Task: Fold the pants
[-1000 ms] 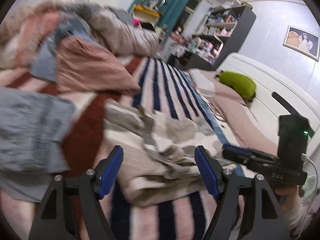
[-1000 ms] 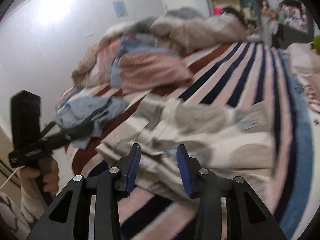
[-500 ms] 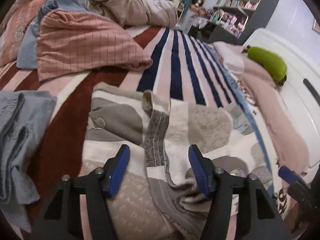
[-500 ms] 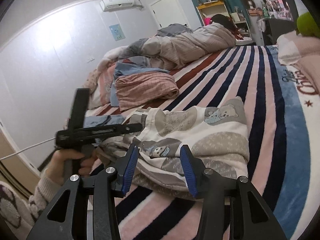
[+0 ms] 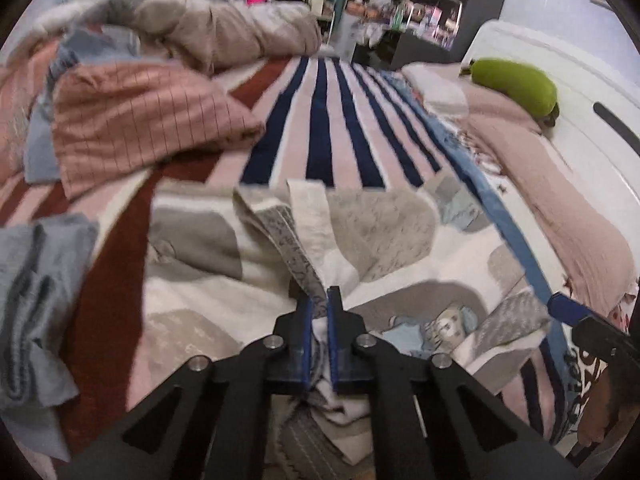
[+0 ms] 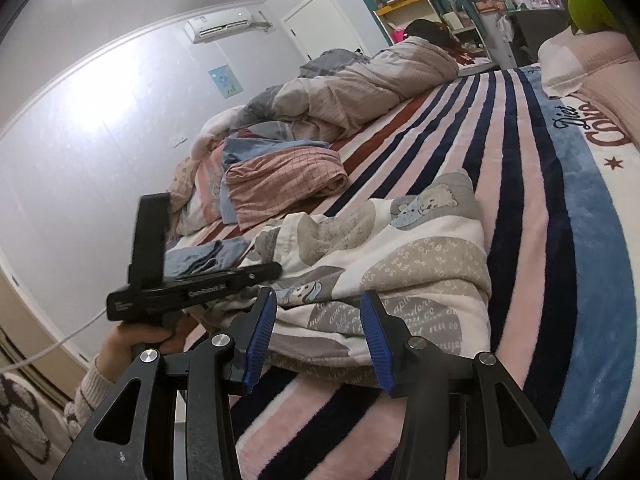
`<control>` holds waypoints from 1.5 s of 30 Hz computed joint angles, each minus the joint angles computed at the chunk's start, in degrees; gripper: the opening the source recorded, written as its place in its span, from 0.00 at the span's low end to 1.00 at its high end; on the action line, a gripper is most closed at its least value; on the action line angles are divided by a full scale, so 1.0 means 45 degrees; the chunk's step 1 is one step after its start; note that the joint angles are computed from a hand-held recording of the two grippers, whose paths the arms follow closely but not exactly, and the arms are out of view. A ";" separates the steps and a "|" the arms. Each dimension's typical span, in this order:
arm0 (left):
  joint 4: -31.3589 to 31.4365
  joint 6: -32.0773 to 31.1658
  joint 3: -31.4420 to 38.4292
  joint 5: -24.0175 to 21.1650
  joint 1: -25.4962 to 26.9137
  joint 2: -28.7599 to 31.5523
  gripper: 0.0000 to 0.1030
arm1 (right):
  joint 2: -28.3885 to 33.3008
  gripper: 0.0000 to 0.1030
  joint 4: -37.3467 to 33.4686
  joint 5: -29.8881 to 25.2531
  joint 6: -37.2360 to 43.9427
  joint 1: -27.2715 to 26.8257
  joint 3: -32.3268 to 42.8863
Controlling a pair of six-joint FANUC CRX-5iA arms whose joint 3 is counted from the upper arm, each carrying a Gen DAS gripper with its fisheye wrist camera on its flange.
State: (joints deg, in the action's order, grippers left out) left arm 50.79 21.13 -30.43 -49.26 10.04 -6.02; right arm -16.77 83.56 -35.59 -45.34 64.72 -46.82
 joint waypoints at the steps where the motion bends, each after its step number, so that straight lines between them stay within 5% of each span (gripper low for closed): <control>1: 0.0382 -0.0254 -0.0101 0.0058 0.0065 -0.0164 0.04 | -0.0002 0.39 -0.0064 -0.0086 0.0097 0.0050 0.0045; 7: 0.1431 -0.0985 -0.0123 0.1029 0.0325 -0.0685 0.01 | -0.0025 0.39 -0.0387 -0.0451 0.0745 0.0243 0.0439; 14: 0.0632 -0.0115 0.0716 -0.0675 0.1579 0.0406 0.01 | 0.0589 0.39 -0.1188 -0.0572 0.1695 0.0340 0.1141; 16: 0.0691 -0.0274 0.0622 -0.1105 0.1625 0.0493 0.07 | 0.0769 0.39 -0.1431 -0.0527 0.1793 0.0307 0.1284; 18: 0.0930 -0.0494 0.0476 -0.1437 0.1597 0.0515 0.33 | 0.0844 0.39 -0.1432 -0.0362 0.1709 0.0236 0.1309; 19: 0.1053 -0.0619 0.0408 -0.1769 0.1559 0.0559 0.38 | 0.0869 0.39 -0.1433 -0.0307 0.1695 0.0224 0.1310; 32: -0.1514 0.1932 0.1281 -0.0312 0.0153 0.1451 0.41 | 0.0713 0.39 -0.0778 0.0431 0.0771 -0.0036 0.0823; 35: -0.1327 0.1610 0.1201 -0.0736 0.0089 0.1468 0.38 | 0.0603 0.39 -0.0526 0.0540 0.0465 -0.0121 0.0664; 39: -0.1324 0.1078 0.0988 -0.0869 -0.0053 0.1277 0.11 | 0.0512 0.39 -0.0173 0.0734 -0.0011 -0.0319 0.0479; 45: 0.0510 -0.0222 -0.0055 -0.0210 0.0191 0.0235 0.06 | 0.0438 0.39 -0.0216 0.0681 -0.0054 -0.0317 0.0432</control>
State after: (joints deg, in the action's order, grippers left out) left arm 53.08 20.13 -30.67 -50.20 10.90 -4.96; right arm -14.80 82.59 -32.53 -45.58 63.30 -44.87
